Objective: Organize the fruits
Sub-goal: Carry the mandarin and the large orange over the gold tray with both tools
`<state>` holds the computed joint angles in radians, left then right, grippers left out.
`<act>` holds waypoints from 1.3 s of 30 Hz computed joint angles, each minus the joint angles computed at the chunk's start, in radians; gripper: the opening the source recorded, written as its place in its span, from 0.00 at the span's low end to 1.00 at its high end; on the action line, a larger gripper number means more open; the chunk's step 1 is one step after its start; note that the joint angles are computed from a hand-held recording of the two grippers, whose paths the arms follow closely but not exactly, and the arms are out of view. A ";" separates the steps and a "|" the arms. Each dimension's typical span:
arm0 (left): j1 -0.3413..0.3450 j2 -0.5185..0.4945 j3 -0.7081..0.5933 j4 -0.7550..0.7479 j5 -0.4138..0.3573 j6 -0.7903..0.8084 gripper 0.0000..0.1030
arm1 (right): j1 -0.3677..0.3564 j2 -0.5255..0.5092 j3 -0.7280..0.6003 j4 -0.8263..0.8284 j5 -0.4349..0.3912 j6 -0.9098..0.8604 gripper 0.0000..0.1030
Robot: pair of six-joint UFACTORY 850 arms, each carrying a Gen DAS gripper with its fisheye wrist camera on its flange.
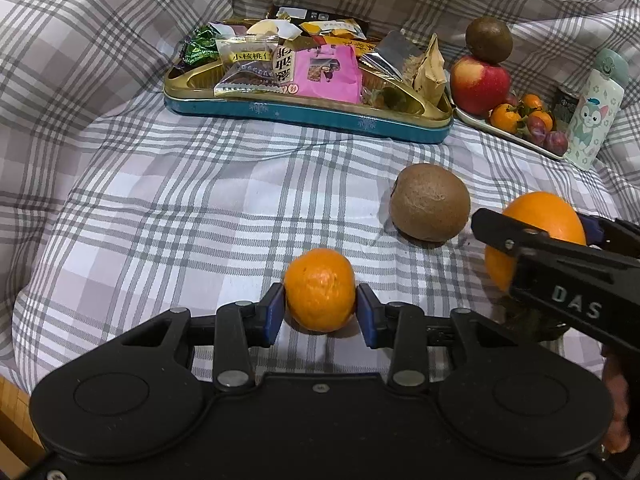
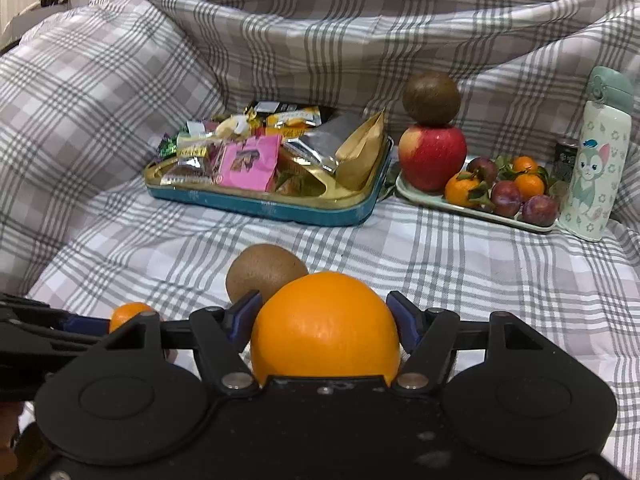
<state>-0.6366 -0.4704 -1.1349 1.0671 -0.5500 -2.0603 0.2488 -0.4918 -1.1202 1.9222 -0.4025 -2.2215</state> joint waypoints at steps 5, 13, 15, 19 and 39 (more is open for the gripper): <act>0.001 -0.003 -0.002 0.006 -0.004 -0.004 0.45 | -0.002 0.007 0.009 0.013 -0.002 -0.036 0.65; 0.006 -0.006 -0.006 0.002 -0.003 0.005 0.46 | 0.019 0.002 0.018 0.181 -0.020 -0.295 0.43; 0.007 -0.005 -0.003 0.008 0.001 -0.002 0.46 | 0.021 -0.008 0.006 0.161 -0.008 -0.263 0.55; 0.007 -0.005 0.000 0.015 0.001 -0.007 0.46 | 0.015 -0.030 -0.017 0.041 0.003 -0.101 0.61; 0.022 0.027 0.037 0.119 0.015 -0.136 0.46 | 0.026 -0.059 -0.018 -0.017 0.039 -0.106 0.72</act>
